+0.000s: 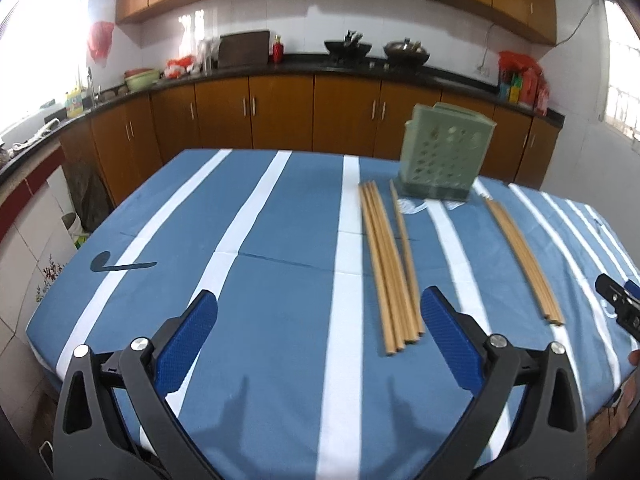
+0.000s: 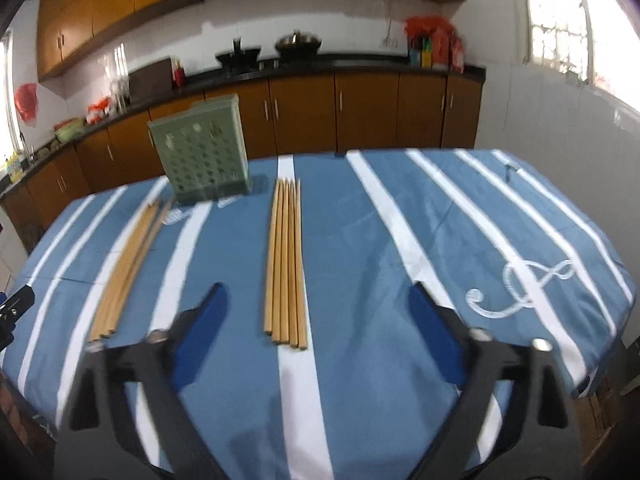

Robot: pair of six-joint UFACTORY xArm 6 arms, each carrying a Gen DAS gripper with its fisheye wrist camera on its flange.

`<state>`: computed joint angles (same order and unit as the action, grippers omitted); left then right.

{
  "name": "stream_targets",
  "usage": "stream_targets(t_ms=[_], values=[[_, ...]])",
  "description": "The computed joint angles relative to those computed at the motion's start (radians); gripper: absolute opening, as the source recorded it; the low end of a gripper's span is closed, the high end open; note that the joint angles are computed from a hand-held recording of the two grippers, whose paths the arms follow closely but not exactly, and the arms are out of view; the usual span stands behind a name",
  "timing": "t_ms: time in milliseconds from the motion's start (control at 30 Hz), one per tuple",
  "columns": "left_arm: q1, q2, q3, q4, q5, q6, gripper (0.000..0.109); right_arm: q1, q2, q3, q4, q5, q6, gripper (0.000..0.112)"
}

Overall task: Organize utensils
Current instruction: 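Lower the left tool onto a wooden chopstick and close it while the right tool grasps another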

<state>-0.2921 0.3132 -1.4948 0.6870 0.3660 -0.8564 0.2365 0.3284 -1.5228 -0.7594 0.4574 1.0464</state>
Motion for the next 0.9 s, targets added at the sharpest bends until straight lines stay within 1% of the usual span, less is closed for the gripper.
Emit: stream_targets(t_ms=[33, 67, 100, 133, 167, 200, 233, 300, 333, 467, 600, 700, 733, 767, 833, 900], values=[[0.001, 0.020, -0.023, -0.042, 0.014, 0.045, 0.092, -0.005, 0.047, -0.051, 0.088, 0.017, -0.080, 0.066], [0.000, 0.039, -0.047, -0.091, 0.026, 0.094, 0.083, -0.009, 0.081, -0.090, 0.152, 0.032, -0.136, 0.062], [0.000, 0.064, -0.076, -0.152, 0.036, 0.152, 0.076, -0.014, 0.120, -0.133, 0.224, 0.045, -0.196, 0.053], [0.001, 0.085, -0.099, -0.215, 0.042, 0.208, 0.074, -0.019, 0.171, -0.194, 0.315, 0.069, -0.268, 0.044], [0.004, 0.106, -0.124, -0.279, 0.051, 0.261, 0.072, -0.024, 0.198, -0.224, 0.363, 0.080, -0.306, 0.039], [0.006, 0.128, -0.152, -0.336, 0.063, 0.309, 0.069, -0.028, 0.238, -0.271, 0.427, 0.100, -0.353, 0.032], [0.007, 0.150, -0.181, -0.381, 0.078, 0.351, 0.067, -0.030, 0.261, -0.302, 0.462, 0.118, -0.378, 0.029], [0.009, 0.175, -0.215, -0.438, 0.091, 0.408, 0.063, -0.034, 0.310, -0.368, 0.511, 0.152, -0.418, 0.027], [0.010, 0.189, -0.234, -0.467, 0.101, 0.441, 0.062, -0.035, 0.321, -0.375, 0.515, 0.132, -0.422, 0.027], [0.007, 0.257, -0.334, -0.564, 0.157, 0.548, 0.054, -0.034, 0.366, -0.452, 0.574, 0.172, -0.489, 0.026], [0.006, 0.311, -0.412, -0.668, 0.210, 0.636, 0.045, -0.037, 0.355, -0.440, 0.556, 0.171, -0.506, 0.024], [0.005, 0.334, -0.447, -0.711, 0.239, 0.676, 0.040, -0.040, 0.369, -0.464, 0.591, 0.194, -0.550, 0.022], [0.004, 0.341, -0.456, -0.720, 0.245, 0.685, 0.038, -0.038, 0.373, -0.466, 0.574, 0.191, -0.550, 0.019], [0.004, 0.346, -0.464, -0.740, 0.250, 0.703, 0.036, -0.033, 0.383, -0.480, 0.527, 0.204, -0.543, 0.018], [0.002, 0.357, -0.480, -0.757, 0.261, 0.718, 0.033, -0.028, 0.393, -0.498, 0.461, 0.222, -0.521, 0.009], [-0.001, 0.380, -0.517, -0.752, 0.282, 0.720, 0.029, -0.033, 0.401, -0.509, 0.461, 0.220, -0.496, 0.009]])
